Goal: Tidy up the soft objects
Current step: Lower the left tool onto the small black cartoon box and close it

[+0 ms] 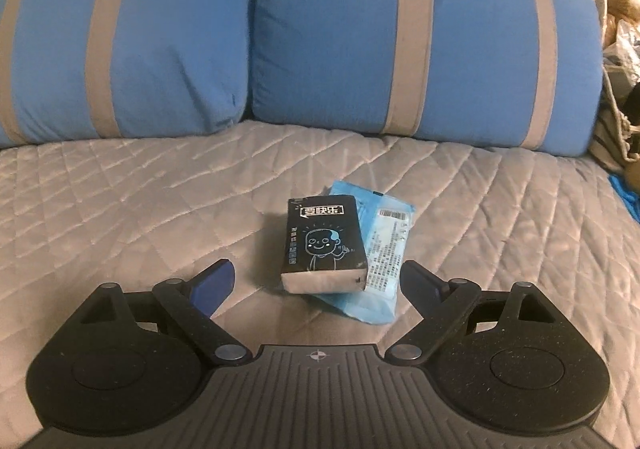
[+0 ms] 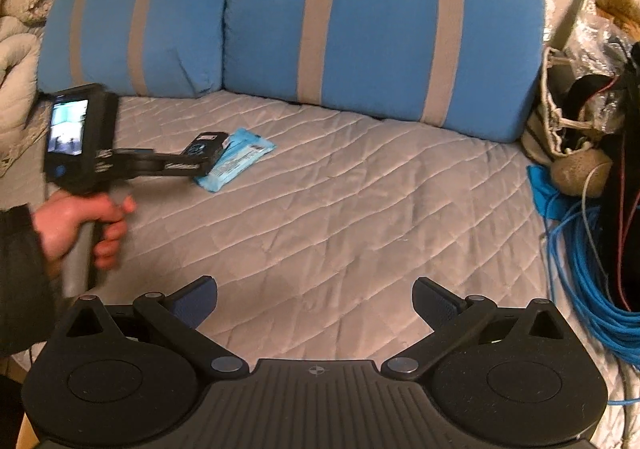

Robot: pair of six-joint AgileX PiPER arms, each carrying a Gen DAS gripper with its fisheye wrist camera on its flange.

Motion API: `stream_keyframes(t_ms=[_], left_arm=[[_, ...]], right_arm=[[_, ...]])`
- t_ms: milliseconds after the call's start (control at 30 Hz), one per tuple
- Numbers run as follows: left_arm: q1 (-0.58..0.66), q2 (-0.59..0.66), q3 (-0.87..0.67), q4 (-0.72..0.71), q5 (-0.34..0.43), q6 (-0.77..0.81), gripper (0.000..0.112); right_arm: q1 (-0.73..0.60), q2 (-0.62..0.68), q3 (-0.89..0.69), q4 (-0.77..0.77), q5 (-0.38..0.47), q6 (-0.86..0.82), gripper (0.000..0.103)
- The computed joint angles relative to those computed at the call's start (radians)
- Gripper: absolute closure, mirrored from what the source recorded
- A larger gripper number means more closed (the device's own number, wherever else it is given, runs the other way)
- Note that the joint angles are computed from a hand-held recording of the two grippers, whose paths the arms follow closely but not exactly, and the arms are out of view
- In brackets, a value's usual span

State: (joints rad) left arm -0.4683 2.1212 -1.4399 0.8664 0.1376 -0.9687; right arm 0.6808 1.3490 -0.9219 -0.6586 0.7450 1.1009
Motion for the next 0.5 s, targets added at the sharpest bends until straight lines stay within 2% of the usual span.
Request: stream_keyframes(t_ms=[67, 133, 200, 267, 333, 433, 500], left_arm=[[0.003, 0.027, -0.034, -0.056, 0.009, 0.049, 0.025], [0.008, 0.043, -0.049, -0.047, 0.012, 0.025, 0.031], [0.016, 0.064, -0.078, -0.172, 0.025, 0.130, 0.037], [0.022, 0.080, -0.095, -0.279, 0.023, 0.229, 0.049], [0.024, 0.092, -0.109, -0.323, 0.023, 0.275, 0.058], [0.019, 0.085, -0.102, -0.284, 0.020, 0.227, 0.063], [0.013, 0.067, -0.093, -0.308, 0.029, 0.261, 0.064]], right_arm=[[0.000, 0.005, -0.003, 0.007, -0.006, -0.012, 0.000], [-0.007, 0.007, -0.004, 0.023, -0.016, -0.024, 0.000], [-0.008, 0.008, -0.007, 0.032, -0.021, -0.031, 0.000], [-0.007, 0.008, -0.006, 0.037, -0.027, -0.037, 0.000], [-0.007, 0.011, -0.006, 0.040, -0.034, -0.045, 0.000], [-0.012, 0.020, -0.001, 0.047, -0.044, -0.059, 0.000], [-0.014, 0.029, 0.001, 0.044, -0.045, -0.058, 0.000]])
